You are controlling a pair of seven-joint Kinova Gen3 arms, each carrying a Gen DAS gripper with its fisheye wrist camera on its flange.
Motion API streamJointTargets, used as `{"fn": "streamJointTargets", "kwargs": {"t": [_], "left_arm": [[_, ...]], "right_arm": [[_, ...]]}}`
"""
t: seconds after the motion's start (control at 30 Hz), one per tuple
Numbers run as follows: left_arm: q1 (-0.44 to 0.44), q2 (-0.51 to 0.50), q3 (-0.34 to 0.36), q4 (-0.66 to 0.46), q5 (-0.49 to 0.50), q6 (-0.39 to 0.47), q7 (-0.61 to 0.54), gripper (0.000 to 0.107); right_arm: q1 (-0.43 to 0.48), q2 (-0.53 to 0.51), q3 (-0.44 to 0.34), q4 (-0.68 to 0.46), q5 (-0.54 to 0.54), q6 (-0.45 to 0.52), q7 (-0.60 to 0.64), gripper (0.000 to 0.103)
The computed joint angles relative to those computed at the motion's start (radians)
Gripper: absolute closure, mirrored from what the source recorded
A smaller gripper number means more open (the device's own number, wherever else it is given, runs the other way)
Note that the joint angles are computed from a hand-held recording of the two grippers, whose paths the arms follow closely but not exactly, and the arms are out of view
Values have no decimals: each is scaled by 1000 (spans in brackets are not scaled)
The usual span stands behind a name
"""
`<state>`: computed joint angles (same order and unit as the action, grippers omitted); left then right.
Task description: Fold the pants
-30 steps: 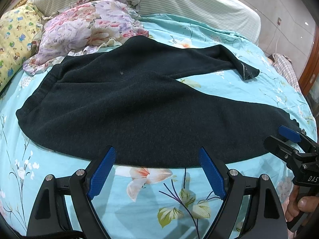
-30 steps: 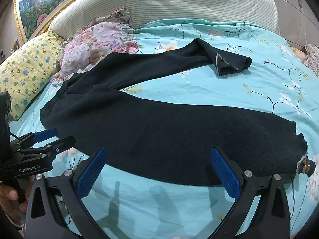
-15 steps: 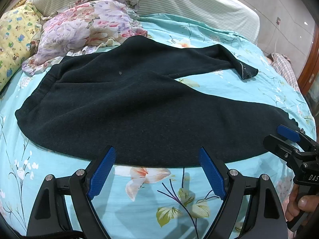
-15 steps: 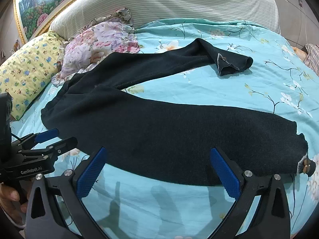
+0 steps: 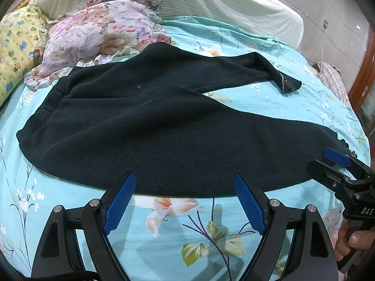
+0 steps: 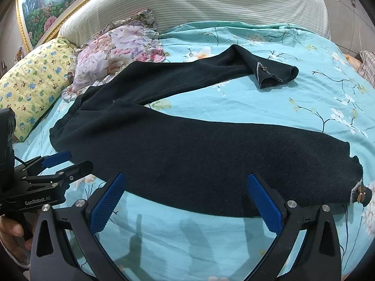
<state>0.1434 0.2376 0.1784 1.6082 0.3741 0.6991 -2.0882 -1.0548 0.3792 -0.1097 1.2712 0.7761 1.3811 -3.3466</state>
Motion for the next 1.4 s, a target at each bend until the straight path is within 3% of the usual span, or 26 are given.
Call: {"fn": "streamJointTargets", "kwargs": {"t": [0.57,0.9,1.17,1.4], "left_arm": [[5,26,4,-50,-6,39,0,22],[33,78,8,-151,-45,77,23,22],[75,167,10,-324,-104,143,51,22],[132,294,4,-560,-165,234,94,22]], "right_arm": [[16,-15,-2,27,-12,-27,-21,0],[79,-65,-12,80,-23,-57,-35,0],[163,-100,-12,89,-31,-77,48,0],[275,-134,3,102,-59,-124,130,0]]}}
